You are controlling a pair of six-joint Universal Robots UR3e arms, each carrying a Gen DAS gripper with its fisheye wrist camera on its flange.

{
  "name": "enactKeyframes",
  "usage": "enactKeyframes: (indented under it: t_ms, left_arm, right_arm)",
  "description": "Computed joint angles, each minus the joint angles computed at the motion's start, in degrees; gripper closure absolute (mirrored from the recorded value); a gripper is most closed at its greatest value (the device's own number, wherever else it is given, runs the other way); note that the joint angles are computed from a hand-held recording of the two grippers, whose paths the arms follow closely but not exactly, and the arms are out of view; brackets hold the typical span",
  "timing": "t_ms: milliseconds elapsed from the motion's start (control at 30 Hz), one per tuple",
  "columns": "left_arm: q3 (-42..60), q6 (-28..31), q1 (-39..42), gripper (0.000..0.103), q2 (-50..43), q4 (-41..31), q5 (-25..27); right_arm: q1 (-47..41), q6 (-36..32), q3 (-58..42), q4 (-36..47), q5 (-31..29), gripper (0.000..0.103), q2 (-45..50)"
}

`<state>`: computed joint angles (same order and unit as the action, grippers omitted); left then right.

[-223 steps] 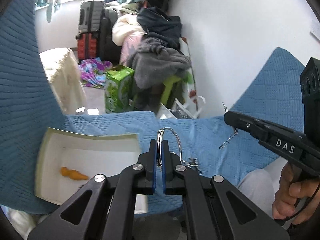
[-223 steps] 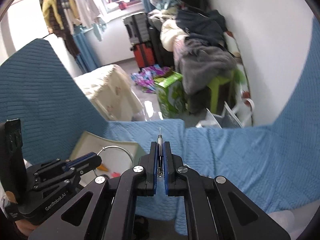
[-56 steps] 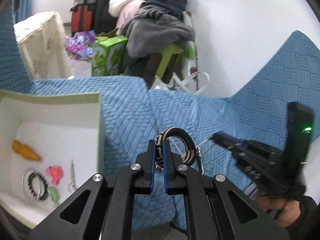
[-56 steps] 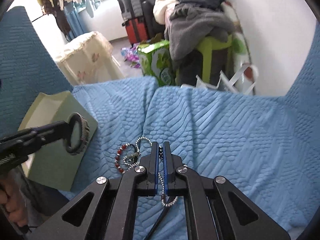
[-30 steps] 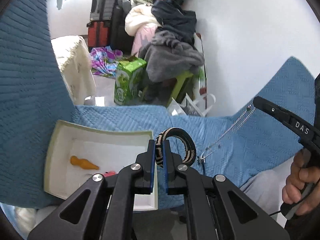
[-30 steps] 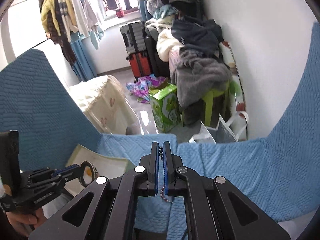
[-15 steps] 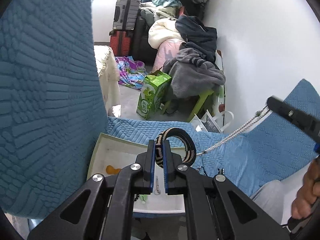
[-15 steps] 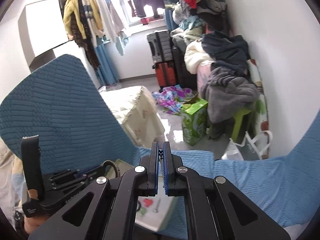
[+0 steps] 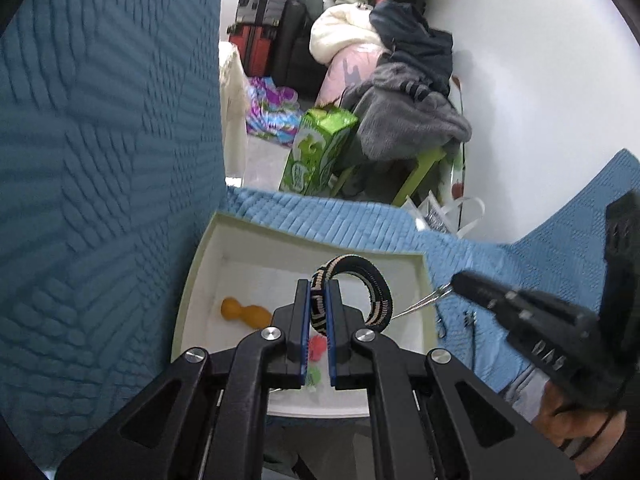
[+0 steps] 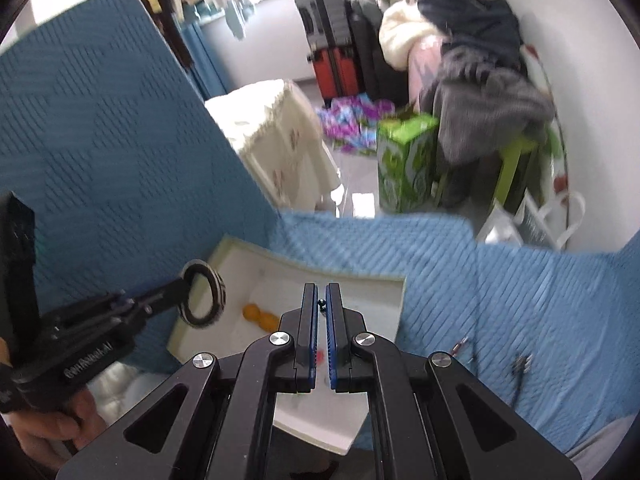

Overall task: Organize jewelry
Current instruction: 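Carry the bracelet and chain over the green box and open both grippers, then move both grippers back to the red bead bracelet and black strap keychain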

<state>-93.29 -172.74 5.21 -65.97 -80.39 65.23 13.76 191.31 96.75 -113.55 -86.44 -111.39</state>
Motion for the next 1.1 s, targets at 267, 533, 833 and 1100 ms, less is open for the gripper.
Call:
enactKeyframes:
  t_ms: [267, 533, 833, 1100]
  left_arm:
    - [-8.7, -1.4, -3.3, 0.096, 0.0, 6.6, 2.4]
    - [-7.6, -2.5, -3.9, 0.095, 1.1, 6.2, 3.4]
    - [2.1, -7.3, -7.3, 0.059, 0.8, 3.6, 7.0]
    - [10.1, -14.8, -15.7, 0.056, -2.3, 7.6, 12.6]
  right_arm:
    - [-0.6, 0.7, 14.9, -8.3, 0.8, 0.100, -1.8]
    - [-5.7, -2.6, 14.6, -3.7, 5.9, 0.084, -6.1]
    - [-8.6, -8.1, 4.6, 5.0, 7.5, 0.079, -10.5]
    - [-22.7, -19.5, -3.4, 17.1, 16.2, 0.073, -18.1]
